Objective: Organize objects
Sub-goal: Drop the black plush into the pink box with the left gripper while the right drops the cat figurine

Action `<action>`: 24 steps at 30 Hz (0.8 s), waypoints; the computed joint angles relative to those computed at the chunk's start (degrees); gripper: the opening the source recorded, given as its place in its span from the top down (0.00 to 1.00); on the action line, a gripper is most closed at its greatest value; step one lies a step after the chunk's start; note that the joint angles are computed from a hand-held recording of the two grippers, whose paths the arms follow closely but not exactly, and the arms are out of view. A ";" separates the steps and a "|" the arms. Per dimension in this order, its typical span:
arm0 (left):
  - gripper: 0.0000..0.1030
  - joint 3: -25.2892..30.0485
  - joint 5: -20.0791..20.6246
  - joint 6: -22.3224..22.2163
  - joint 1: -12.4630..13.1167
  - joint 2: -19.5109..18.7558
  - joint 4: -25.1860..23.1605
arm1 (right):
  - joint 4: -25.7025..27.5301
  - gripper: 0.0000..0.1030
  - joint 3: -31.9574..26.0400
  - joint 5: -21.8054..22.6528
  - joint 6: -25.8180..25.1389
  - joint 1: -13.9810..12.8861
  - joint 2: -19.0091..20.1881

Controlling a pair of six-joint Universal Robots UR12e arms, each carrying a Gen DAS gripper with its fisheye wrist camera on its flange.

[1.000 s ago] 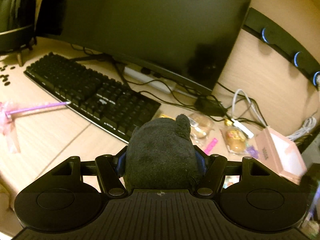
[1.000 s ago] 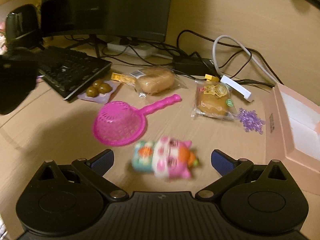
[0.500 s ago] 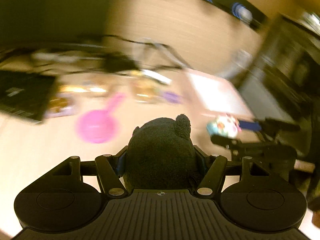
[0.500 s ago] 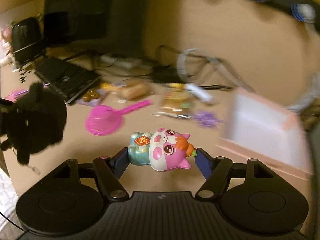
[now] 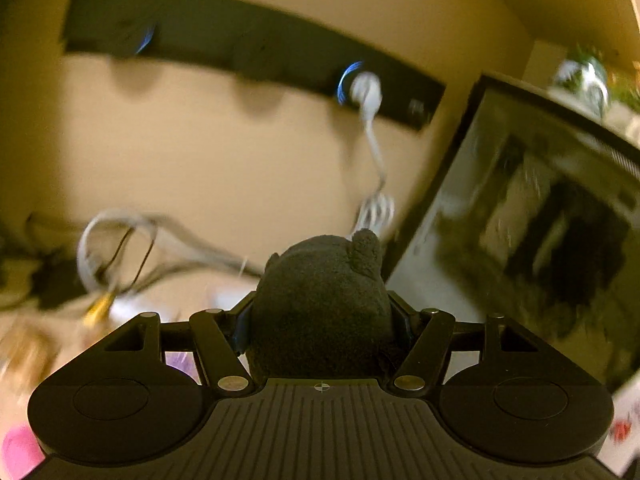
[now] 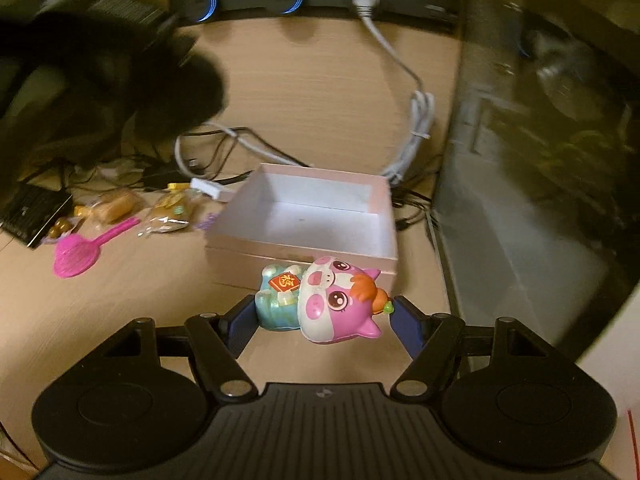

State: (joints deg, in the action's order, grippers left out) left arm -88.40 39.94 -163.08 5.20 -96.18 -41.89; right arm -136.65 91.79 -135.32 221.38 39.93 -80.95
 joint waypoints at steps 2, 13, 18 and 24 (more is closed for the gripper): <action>0.31 1.84 -0.96 -3.71 -1.31 -2.08 3.98 | 1.40 0.30 -0.14 -0.47 1.35 -0.08 -0.04; 0.34 2.95 10.72 -4.06 -6.64 -9.69 3.97 | 5.51 0.30 -0.61 -0.44 2.82 0.01 0.48; 0.34 0.22 6.75 -13.31 -3.49 -8.83 16.53 | 2.67 0.30 -0.90 1.24 0.00 -0.99 1.33; 0.34 -8.53 7.97 -12.17 3.45 -3.54 22.13 | -5.89 0.30 -4.50 -2.62 -7.98 -3.88 4.71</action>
State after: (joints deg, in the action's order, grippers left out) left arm -96.93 47.91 -175.25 8.65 -99.72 -19.76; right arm -142.54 87.29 -137.94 213.40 36.04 -76.24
